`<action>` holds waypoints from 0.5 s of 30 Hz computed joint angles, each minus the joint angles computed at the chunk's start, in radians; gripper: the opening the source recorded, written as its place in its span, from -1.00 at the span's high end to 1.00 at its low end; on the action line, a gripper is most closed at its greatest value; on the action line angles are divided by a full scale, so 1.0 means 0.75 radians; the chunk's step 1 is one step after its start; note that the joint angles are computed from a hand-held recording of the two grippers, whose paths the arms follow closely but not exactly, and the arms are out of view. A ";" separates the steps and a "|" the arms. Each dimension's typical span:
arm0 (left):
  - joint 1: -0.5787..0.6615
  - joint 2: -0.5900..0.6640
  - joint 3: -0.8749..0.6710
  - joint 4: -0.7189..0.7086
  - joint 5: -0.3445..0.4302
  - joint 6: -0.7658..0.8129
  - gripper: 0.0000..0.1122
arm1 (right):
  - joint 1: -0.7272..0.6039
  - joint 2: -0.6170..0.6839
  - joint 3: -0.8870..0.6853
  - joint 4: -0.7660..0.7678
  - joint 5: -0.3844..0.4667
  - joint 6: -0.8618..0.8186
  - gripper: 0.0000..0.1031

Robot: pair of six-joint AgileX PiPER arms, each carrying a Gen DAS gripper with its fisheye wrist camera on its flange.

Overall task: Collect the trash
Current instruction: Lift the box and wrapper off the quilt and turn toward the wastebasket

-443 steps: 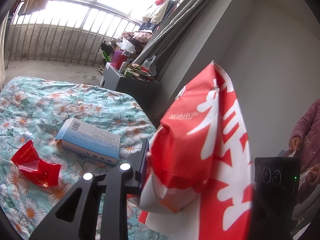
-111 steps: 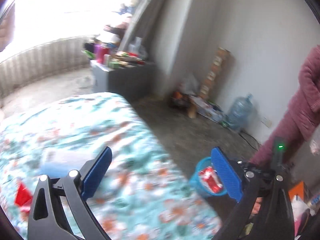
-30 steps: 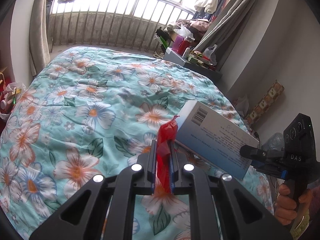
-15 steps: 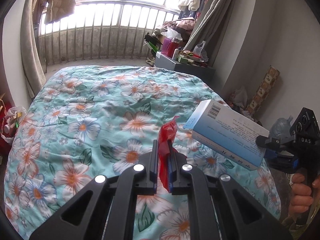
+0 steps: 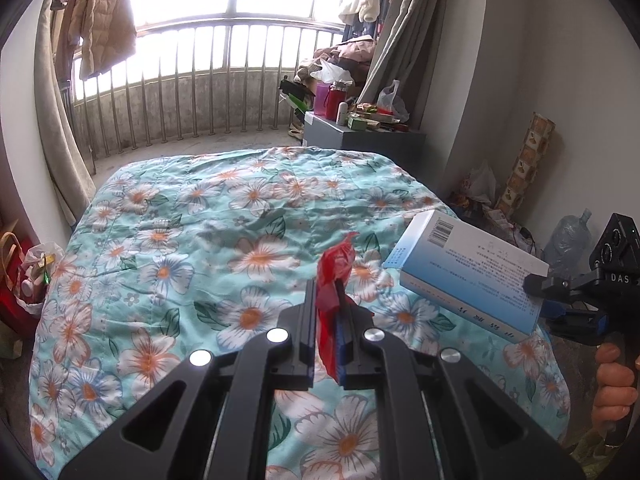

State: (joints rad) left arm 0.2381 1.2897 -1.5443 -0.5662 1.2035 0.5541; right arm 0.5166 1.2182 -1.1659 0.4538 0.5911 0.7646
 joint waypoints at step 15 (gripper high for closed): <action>-0.186 -0.075 -0.050 0.160 -0.054 -0.086 0.87 | -0.104 -0.202 0.137 0.126 0.025 -0.136 0.44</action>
State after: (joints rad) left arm 0.0985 1.2337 -1.5818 -0.4460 1.1633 0.4899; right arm 0.4385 1.0664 -1.0629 0.5480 0.6099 0.6627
